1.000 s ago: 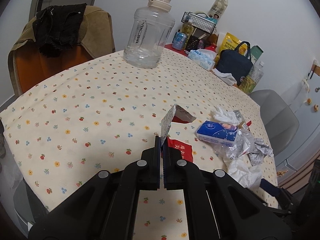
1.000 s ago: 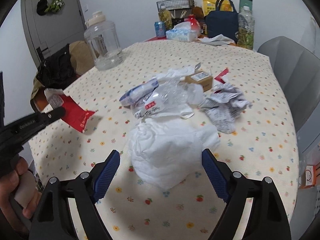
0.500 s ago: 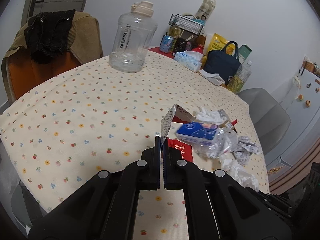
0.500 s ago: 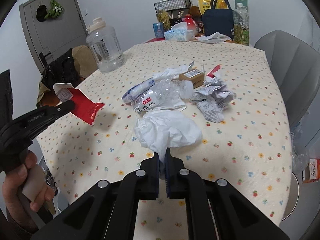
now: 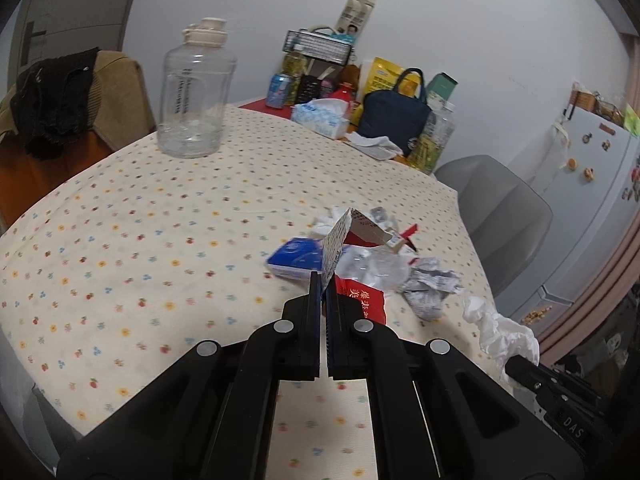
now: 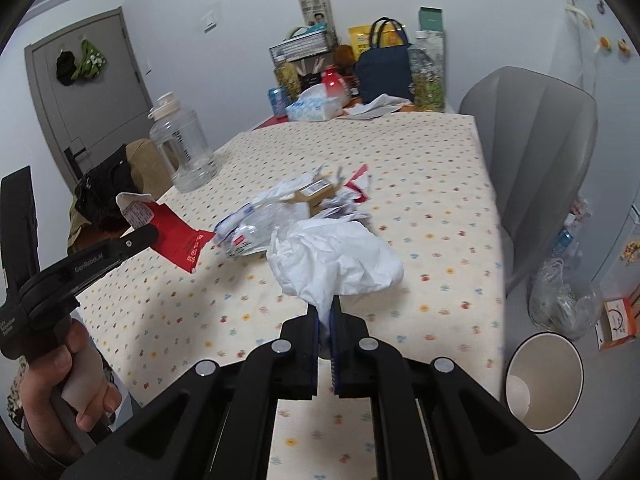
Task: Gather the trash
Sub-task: 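Grasp the crumpled white tissue with the right tool and lift it, then carry the wrapper and tissue to the white bin and release both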
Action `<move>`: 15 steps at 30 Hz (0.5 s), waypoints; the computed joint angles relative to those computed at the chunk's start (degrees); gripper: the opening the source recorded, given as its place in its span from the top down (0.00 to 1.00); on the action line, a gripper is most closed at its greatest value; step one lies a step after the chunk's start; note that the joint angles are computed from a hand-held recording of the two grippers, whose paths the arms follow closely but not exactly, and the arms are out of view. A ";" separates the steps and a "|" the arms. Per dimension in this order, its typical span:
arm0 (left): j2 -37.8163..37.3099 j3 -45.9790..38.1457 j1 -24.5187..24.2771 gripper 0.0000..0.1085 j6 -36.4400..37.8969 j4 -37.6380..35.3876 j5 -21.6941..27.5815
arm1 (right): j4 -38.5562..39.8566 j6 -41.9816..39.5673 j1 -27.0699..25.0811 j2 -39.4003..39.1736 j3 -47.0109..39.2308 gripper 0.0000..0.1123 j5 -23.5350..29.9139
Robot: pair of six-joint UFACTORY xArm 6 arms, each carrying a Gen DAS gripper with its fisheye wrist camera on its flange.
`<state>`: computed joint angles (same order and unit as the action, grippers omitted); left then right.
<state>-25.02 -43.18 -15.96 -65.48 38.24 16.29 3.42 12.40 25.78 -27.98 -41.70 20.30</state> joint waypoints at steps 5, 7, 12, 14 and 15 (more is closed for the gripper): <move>4.30 -4.78 -3.51 0.97 0.15 1.46 -0.13 | 0.46 -0.17 -3.72 -2.91 1.52 0.95 -0.13; 6.55 -6.99 -5.04 0.97 0.54 1.62 -0.11 | 1.69 -1.26 -5.65 -4.17 2.31 0.95 -0.16; 12.66 -12.82 -8.83 0.97 3.67 0.18 0.39 | 5.52 -4.41 -10.26 -6.35 4.47 0.95 -0.48; 15.43 -15.48 -10.26 0.97 5.78 -1.61 0.70 | 7.63 -6.11 -12.40 -7.13 5.42 0.95 -0.53; 16.90 -17.02 -11.05 0.97 6.70 -2.17 1.03 | 8.48 -6.81 -13.25 -7.41 5.87 0.95 -0.62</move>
<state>-8.12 -60.20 -27.00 -58.77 36.06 17.32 11.90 5.59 12.53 -35.38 -35.83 19.67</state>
